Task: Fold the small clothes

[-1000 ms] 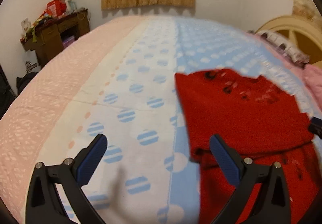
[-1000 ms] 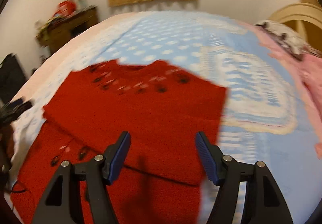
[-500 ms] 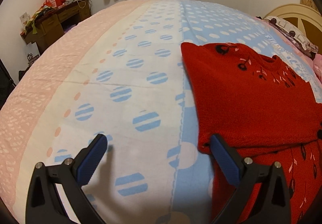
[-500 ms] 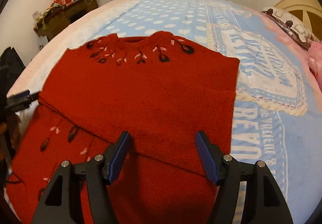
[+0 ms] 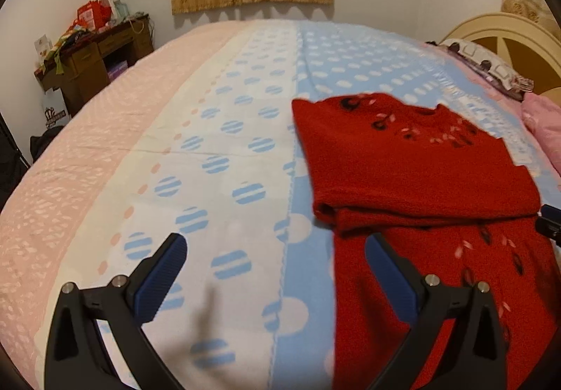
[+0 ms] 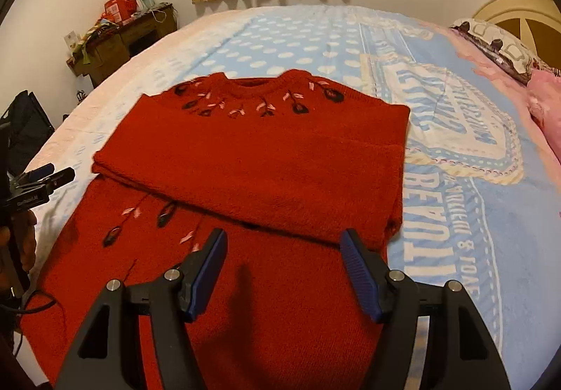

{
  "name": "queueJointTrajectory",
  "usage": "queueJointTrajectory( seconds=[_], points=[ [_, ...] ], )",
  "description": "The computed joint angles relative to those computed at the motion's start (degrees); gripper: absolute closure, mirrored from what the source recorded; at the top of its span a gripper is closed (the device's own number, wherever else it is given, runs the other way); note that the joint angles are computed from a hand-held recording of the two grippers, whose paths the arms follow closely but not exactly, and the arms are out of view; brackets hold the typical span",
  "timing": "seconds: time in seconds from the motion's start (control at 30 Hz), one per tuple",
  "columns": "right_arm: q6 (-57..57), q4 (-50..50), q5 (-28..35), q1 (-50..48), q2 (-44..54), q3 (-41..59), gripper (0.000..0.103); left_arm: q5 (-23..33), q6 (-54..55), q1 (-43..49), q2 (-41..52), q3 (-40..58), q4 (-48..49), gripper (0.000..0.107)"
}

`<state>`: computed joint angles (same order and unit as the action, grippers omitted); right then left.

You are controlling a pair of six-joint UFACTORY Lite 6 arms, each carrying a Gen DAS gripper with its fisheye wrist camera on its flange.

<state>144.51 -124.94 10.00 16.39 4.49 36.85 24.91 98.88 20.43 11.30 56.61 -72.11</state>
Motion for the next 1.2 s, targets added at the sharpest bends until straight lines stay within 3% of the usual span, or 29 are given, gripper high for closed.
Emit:
queueJointTrajectory(
  seconds=[0.3,0.7,1.2],
  points=[
    [-11.0,16.6,3.5,8.4,-9.6,-7.6,0.035,9.4,5.2,7.9,-13.3,-8.6,0.1,0.004],
    [-22.2,38.0,11.8,23.6,-22.7,-15.7,0.035,23.9,7.9,21.2,-24.2,-15.2,4.8,0.004],
    [-24.6,53.9,25.0,44.3,-31.8,-20.5,0.035,39.8,18.9,43.2,-24.3,-16.1,12.9,0.004]
  ],
)
